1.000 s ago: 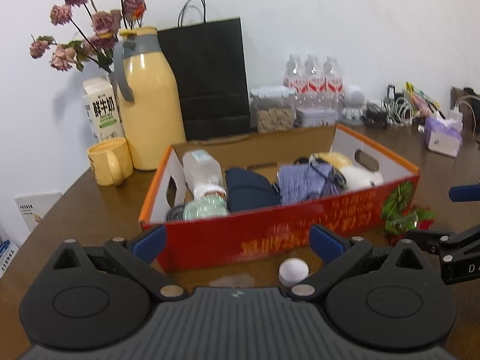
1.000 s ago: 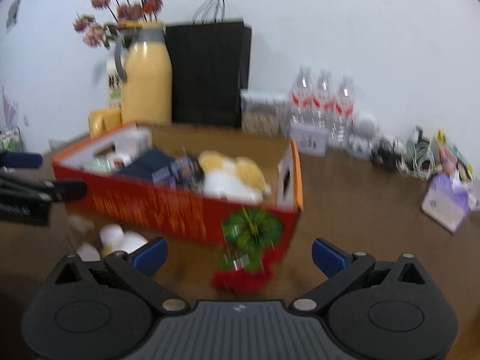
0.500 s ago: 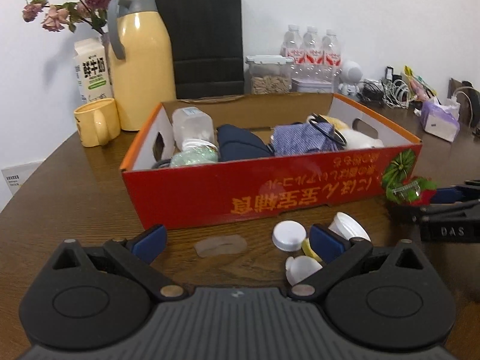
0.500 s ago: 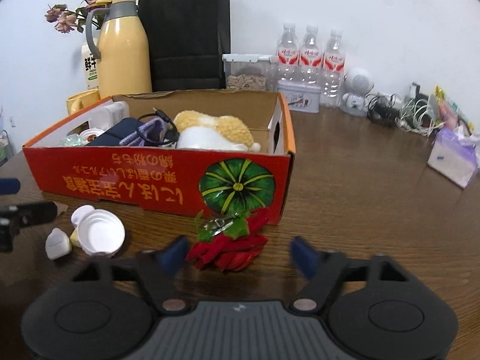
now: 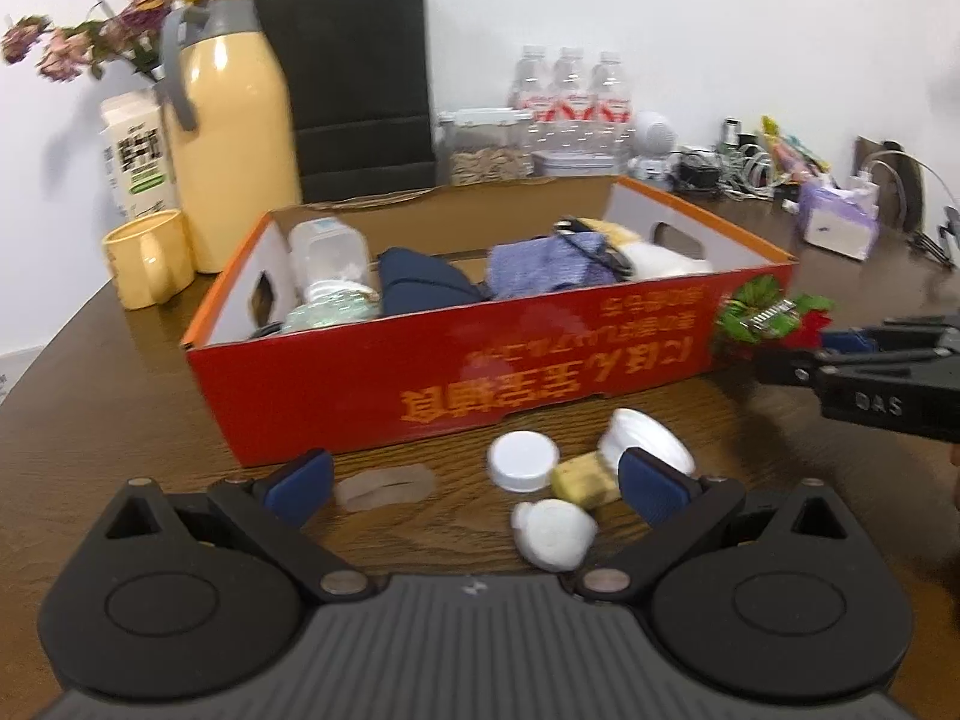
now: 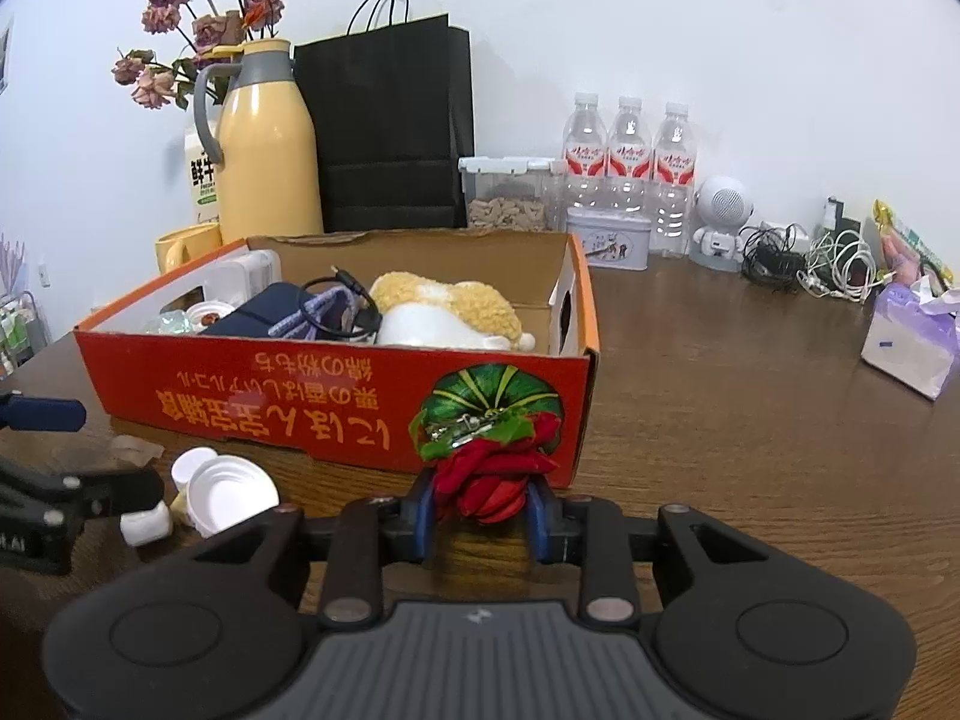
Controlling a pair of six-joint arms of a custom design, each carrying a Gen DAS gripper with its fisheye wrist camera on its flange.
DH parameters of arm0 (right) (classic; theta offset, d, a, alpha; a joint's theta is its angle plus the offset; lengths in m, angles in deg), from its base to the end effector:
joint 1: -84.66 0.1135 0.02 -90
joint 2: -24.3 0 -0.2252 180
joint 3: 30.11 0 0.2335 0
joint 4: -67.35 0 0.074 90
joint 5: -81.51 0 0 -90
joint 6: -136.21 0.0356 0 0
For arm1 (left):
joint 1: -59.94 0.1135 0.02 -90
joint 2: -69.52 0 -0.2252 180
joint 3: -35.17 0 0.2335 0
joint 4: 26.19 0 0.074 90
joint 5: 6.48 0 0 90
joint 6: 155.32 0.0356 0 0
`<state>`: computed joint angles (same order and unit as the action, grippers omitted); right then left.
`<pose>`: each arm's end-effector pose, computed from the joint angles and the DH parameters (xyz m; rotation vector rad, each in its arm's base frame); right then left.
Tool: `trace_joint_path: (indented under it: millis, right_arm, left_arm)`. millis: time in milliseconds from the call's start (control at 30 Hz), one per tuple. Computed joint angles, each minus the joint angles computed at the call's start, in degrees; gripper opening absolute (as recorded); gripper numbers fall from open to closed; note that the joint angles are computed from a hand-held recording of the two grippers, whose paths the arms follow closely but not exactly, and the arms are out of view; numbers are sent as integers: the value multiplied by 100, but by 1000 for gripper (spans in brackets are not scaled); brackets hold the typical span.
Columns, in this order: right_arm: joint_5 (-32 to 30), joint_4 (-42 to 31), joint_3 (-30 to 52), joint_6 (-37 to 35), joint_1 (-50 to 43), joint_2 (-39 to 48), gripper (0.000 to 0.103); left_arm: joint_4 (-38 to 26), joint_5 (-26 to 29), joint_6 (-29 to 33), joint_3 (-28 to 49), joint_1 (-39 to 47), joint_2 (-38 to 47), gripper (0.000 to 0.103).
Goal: Organize objects
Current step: 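Grasp the red rose with the right gripper while the left grasps the large white ridged cap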
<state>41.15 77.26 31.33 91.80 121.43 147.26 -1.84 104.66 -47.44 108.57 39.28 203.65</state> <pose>0.2679 0.1663 0.0211 0.4953 2.0541 -0.2480 0.3485 -0.1451 0.0079 0.9134 1.9899 -0.4334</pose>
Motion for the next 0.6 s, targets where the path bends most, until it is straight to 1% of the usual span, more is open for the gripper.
trace_joint_path:
  millis: [133, 300, 333, 367, 400, 533, 567, 600]
  right_arm:
    - [134, 185, -94, -68, 69, -33, 28]
    - [238, 495, -231, -237, 187, -70, 28]
    - [257, 564, -261, -275, 209, -75, 28]
    - [279, 623, -283, -306, 229, -80, 28]
    - [296, 703, -321, -341, 248, -89, 28]
    - [341, 943, -440, -417, 302, -125, 28]
    - [345, 997, -472, -439, 315, -139, 28]
    - [353, 1024, -477, -456, 331, -139, 28]
  left_arm:
    - [329, 124, 169, -296, -177, -72, 103]
    - [444, 13, 331, -383, -515, -45, 103]
    - [456, -16, 339, -381, -573, -36, 101]
    - [465, -36, 340, -375, -619, -27, 96]
    - [463, -53, 325, -362, -661, -18, 93]
    - [158, -238, 267, -113, -815, 76, 70]
    - [54, -246, 270, -35, -823, 105, 66]
    - [-6, -274, 276, 21, -834, 132, 64]
